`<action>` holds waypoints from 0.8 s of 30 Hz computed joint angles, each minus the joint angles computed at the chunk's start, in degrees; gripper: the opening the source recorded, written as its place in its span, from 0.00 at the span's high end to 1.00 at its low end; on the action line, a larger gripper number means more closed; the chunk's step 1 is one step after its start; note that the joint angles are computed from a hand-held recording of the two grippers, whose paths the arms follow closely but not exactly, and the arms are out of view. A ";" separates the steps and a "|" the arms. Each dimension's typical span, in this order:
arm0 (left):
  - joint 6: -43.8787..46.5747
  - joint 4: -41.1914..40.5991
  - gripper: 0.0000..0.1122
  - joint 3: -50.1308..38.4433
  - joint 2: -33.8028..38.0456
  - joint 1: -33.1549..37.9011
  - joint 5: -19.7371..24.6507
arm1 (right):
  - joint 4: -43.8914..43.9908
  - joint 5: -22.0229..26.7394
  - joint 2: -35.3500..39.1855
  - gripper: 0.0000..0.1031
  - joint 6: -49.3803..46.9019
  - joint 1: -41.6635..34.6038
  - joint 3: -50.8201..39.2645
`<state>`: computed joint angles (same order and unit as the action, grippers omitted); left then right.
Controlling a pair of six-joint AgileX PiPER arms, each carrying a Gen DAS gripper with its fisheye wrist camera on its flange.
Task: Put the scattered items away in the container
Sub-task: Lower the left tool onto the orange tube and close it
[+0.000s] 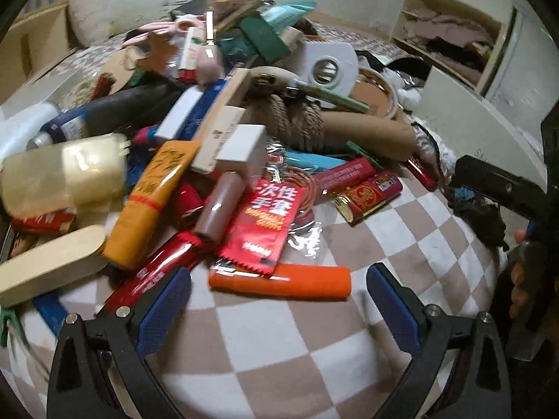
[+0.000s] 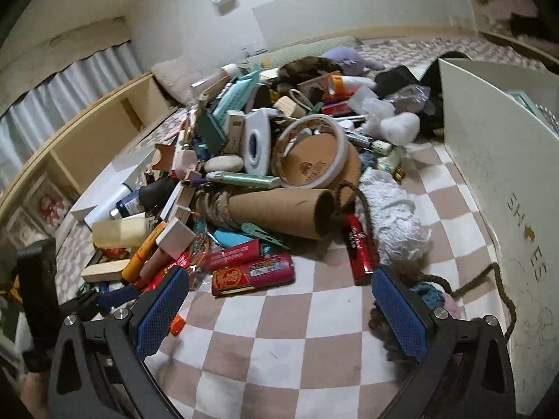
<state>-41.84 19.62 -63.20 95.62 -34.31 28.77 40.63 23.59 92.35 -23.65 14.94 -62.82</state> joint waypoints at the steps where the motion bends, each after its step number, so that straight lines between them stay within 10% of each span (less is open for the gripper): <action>1: 0.16 0.74 0.10 -0.65 0.67 -0.39 0.45 | -0.19 0.38 0.33 0.00 0.14 0.04 -0.21; 24: -9.72 10.40 0.26 -0.11 1.52 -2.89 1.95 | -13.42 1.66 3.96 0.00 6.54 4.69 -3.67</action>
